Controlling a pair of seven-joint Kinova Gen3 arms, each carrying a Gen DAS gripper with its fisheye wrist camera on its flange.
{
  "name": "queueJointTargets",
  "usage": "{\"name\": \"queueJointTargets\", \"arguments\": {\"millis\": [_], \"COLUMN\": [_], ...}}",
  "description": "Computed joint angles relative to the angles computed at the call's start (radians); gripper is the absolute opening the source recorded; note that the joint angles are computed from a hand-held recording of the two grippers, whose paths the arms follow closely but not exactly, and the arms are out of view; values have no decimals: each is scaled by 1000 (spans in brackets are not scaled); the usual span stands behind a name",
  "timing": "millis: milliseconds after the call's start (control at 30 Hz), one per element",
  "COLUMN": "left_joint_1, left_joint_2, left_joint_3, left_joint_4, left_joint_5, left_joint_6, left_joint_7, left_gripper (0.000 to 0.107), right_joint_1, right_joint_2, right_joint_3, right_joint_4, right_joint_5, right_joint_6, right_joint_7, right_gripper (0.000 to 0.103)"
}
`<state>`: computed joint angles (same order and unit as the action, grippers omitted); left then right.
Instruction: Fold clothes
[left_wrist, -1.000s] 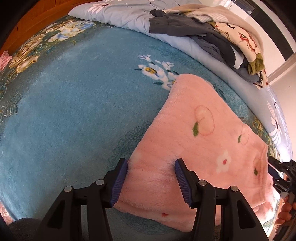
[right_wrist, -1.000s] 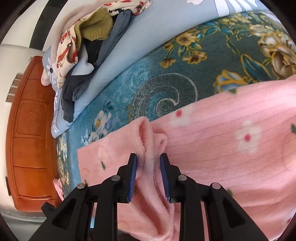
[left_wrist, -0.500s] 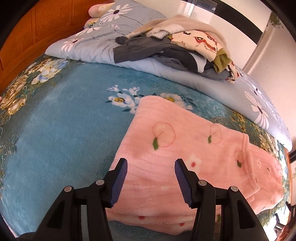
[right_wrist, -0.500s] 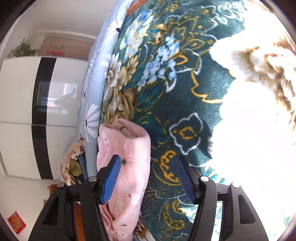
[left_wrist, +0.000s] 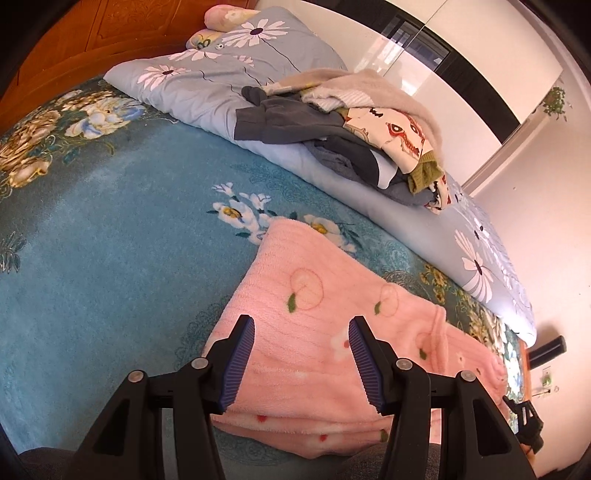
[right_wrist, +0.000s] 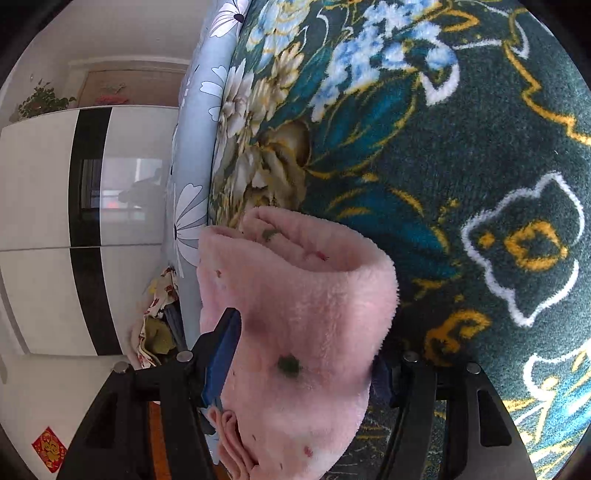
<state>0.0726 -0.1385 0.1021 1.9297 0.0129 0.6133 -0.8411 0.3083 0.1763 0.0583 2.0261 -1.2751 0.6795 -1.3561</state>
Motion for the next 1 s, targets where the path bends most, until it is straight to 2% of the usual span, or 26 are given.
{"name": "queueJointTargets", "arguments": {"millis": [33, 100, 133, 267, 333, 433, 500, 600, 700, 833, 1000], "left_joint_1": [-5, -7, -8, -14, -21, -26, -25, -18, -32, -2, 67], "left_joint_2": [-6, -13, -17, -30, -41, -59, -73, -99, -121, -128, -124], "left_joint_3": [2, -13, -22, -53, -68, -114, -154, -208, -222, -274, -375], "left_joint_4": [3, 11, 16, 42, 60, 96, 124, 169, 206, 233, 255], "left_joint_5": [-10, 11, 26, 86, 119, 202, 271, 370, 419, 491, 641], "left_joint_6": [-3, -12, -17, -53, -75, -113, -138, -181, -218, -245, -257], "left_joint_7": [12, 1, -8, -53, -71, -109, -148, -205, -212, -260, -393], "left_gripper": [57, 57, 58, 58, 58, 59, 59, 59, 60, 60, 60], "right_joint_1": [-32, -103, -144, -320, -364, -364, -398, -531, -670, -844, -911], "right_joint_2": [2, 2, -5, -41, -51, -47, -21, 49, 133, 271, 424], "right_joint_3": [20, 75, 104, 191, 154, 15, -66, -99, -124, -104, -223], "right_joint_4": [-22, -69, -91, -220, -307, -446, -538, -677, -816, -1002, -1182], "right_joint_5": [41, 122, 163, 325, 407, 529, 610, 717, 836, 916, 1106], "right_joint_6": [0, 20, 24, 56, 75, 89, 80, 90, 125, 261, 464], "right_joint_7": [-40, -121, -156, -222, -277, -354, -413, -486, -546, -575, -648], "right_gripper": [63, 31, 27, 24, 23, 23, 23, 23, 23, 23, 24]}}
